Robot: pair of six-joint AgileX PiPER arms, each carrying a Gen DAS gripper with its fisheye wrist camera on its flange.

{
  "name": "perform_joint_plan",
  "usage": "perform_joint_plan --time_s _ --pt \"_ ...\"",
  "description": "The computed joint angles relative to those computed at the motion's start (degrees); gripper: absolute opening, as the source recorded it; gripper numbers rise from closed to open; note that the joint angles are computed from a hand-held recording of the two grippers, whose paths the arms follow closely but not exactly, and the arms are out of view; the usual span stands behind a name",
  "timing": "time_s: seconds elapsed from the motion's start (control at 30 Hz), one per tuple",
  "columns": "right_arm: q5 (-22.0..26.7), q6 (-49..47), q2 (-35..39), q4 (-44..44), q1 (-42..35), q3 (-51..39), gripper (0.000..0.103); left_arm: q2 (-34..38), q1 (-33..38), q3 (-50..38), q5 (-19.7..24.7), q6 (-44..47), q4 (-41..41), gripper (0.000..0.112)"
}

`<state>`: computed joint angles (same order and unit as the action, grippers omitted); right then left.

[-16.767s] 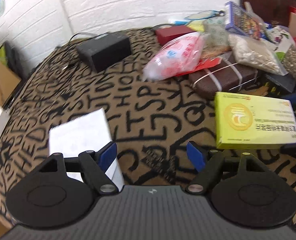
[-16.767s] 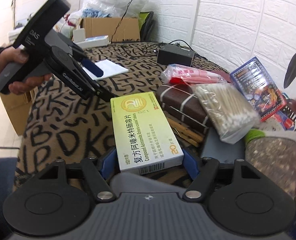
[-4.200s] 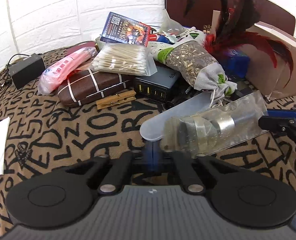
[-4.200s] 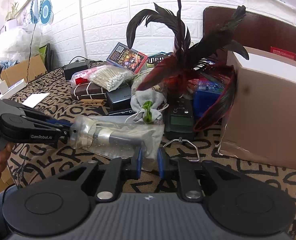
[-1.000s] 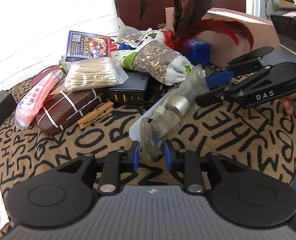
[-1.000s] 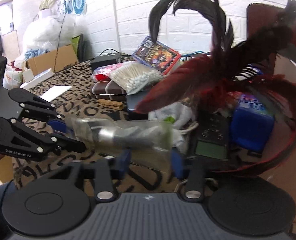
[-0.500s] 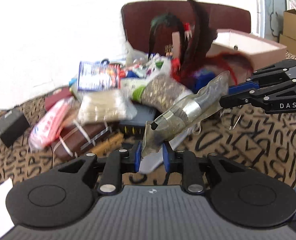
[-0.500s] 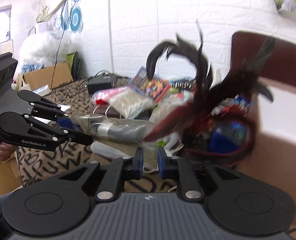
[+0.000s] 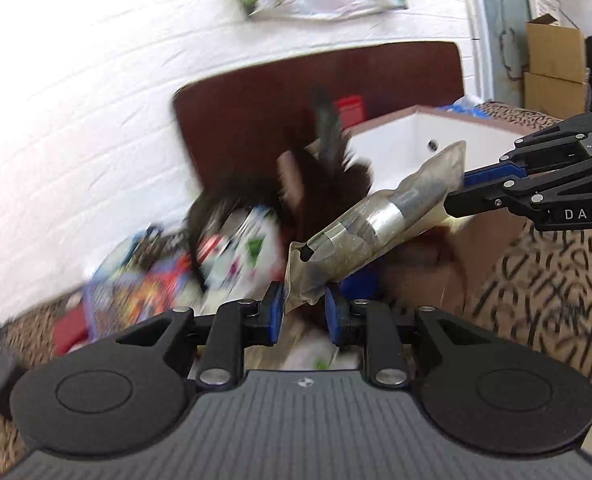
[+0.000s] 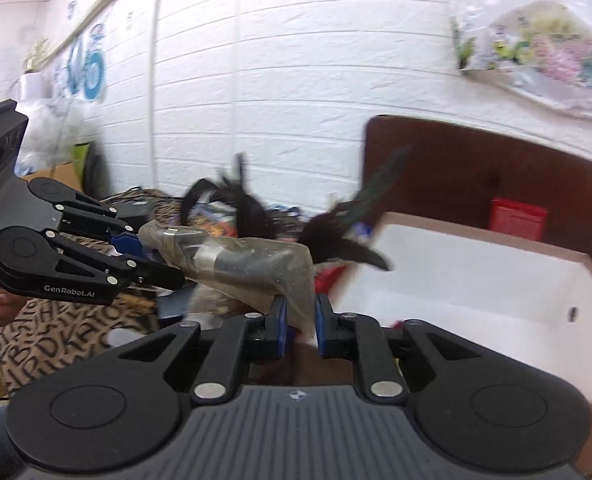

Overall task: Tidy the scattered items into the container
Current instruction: 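Carry the clear bottle bag over the white box with the right tool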

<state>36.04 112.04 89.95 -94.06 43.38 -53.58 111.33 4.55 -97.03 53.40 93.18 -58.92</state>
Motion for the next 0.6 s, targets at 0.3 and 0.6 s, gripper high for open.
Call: perform_joint_plan --time_s 0.3,0.6 --pt "-0.41 -6.14 -4.53 4.57 -11.98 2.82 0.014 8.56 -16.36 -13.2 -11.0 -17.51 11.22 0.024" --pt "-4.36 -1.26 -0.27 5.07 -19.39 4.34 0.014 15.31 -24.62 -20.98 -15.61 -35.66 30.75 0.024"
